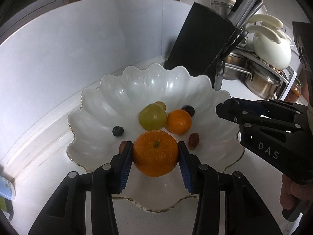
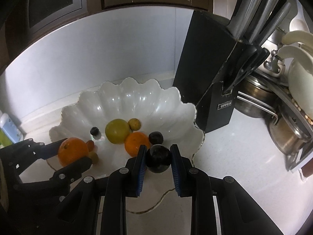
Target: Organize fruits
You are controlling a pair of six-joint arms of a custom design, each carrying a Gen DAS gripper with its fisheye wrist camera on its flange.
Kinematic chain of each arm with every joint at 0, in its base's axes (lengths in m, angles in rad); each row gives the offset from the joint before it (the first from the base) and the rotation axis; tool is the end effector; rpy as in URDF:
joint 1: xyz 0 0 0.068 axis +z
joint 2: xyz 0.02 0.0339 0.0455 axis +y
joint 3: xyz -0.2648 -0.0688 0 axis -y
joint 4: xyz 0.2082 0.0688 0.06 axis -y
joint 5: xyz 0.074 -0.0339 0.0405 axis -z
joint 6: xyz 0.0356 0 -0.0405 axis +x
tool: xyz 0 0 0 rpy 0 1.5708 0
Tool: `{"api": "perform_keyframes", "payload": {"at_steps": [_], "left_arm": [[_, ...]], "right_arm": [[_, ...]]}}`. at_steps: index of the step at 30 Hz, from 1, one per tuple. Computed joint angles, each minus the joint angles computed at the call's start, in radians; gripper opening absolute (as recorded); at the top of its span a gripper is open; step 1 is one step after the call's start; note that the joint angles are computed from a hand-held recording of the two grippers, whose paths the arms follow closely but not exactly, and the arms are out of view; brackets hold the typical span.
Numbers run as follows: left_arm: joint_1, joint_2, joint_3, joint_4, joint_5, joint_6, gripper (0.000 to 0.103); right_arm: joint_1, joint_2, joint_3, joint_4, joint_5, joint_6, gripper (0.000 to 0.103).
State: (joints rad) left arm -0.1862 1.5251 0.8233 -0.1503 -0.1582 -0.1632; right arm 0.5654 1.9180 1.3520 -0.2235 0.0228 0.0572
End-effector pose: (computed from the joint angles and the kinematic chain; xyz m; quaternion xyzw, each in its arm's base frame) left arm 0.2737 -0.0459 0.2073 -0.0171 0.9335 0.0119 0.3581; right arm 0.3341 0.2110 0.2237 -0.2282 0.8960 0.1066 0.3657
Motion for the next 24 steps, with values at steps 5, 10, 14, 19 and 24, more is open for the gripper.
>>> {"api": "perform_keyframes", "payload": {"at_steps": [5,10,14,19,24], "left_arm": [[0.007,0.006,-0.006,0.001,0.001,-0.011,0.061],[-0.007,-0.029,-0.020,0.006,-0.061,-0.019,0.081],[0.005,-0.048,-0.024,-0.014,-0.066,-0.044,0.088],[0.002,-0.098,-0.045,-0.036,-0.085,-0.081,0.100],[-0.021,-0.161,-0.063,-0.073,-0.122,-0.118,0.102]], "right_arm": [[0.003,0.012,0.005,-0.009,0.014,-0.006,0.026],[0.011,-0.003,-0.010,0.006,0.044,-0.008,0.061],[0.015,-0.034,-0.041,0.028,0.071,0.001,0.069],[0.017,-0.081,-0.086,0.036,0.093,0.018,0.080],[0.029,-0.143,-0.131,0.027,0.122,0.029,0.081]]}}
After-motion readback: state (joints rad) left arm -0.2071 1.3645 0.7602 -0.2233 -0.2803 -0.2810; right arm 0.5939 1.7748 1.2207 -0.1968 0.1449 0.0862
